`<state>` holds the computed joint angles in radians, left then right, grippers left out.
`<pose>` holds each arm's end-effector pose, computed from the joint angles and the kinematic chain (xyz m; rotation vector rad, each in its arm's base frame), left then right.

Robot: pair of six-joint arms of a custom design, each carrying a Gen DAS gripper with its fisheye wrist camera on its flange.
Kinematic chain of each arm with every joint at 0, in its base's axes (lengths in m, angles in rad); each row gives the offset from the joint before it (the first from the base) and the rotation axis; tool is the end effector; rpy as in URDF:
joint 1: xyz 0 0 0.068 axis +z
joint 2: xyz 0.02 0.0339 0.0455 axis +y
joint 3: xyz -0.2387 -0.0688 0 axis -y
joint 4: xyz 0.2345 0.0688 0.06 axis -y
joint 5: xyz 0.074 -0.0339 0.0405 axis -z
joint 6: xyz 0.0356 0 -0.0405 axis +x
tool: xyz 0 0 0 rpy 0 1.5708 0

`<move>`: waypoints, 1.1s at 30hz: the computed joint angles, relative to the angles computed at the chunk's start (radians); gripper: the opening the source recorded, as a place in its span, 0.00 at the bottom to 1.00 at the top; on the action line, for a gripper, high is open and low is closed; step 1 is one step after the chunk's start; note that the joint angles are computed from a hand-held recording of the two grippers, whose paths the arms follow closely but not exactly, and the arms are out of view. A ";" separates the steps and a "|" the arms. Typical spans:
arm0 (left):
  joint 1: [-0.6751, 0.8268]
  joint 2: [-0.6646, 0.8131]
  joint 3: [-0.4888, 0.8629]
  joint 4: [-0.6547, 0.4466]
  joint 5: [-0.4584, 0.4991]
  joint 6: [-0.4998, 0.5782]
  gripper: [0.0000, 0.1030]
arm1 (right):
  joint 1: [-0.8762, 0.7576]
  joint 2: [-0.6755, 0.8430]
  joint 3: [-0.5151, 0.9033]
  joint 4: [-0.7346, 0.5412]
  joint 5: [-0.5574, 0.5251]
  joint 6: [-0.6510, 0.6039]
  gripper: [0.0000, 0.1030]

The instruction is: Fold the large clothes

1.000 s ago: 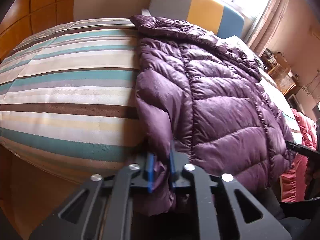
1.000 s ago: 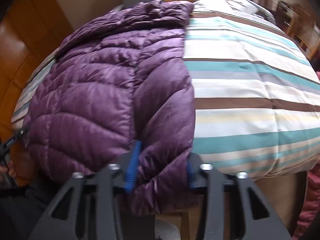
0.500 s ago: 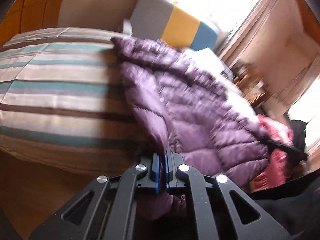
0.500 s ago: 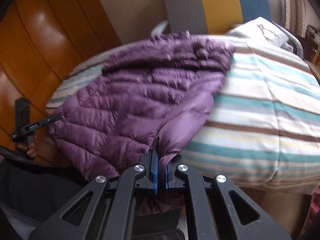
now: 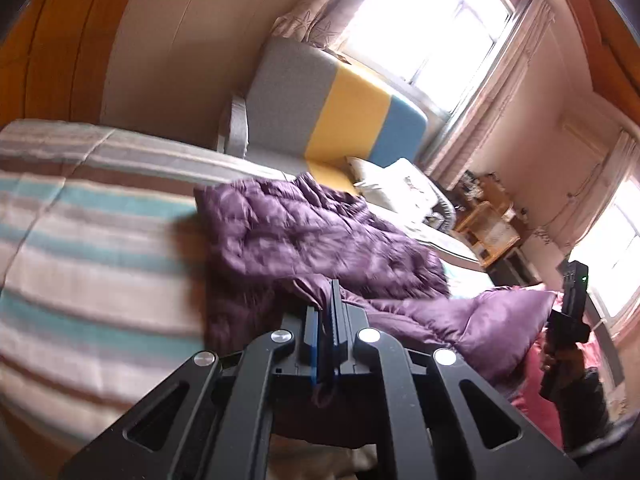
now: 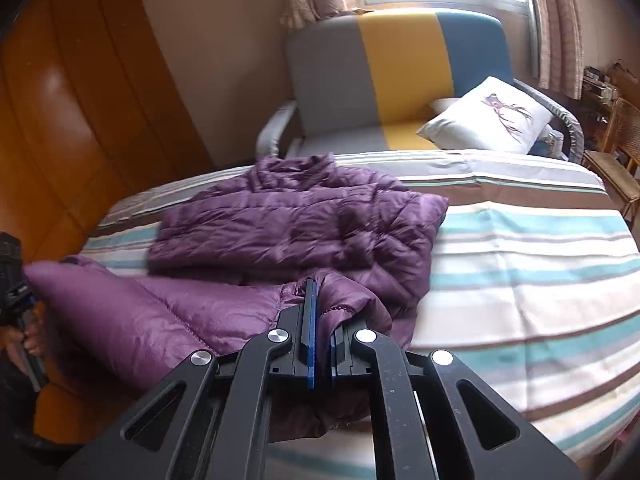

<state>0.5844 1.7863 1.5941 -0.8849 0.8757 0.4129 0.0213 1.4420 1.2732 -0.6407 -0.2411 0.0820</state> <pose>0.3141 0.1750 0.2755 0.0712 2.2454 -0.6484 0.3052 0.0150 0.2914 -0.0430 2.3755 0.3361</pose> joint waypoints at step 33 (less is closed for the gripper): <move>-0.118 0.449 0.202 0.063 -0.148 -0.115 0.11 | -0.061 0.196 -0.224 0.257 -0.138 0.231 0.27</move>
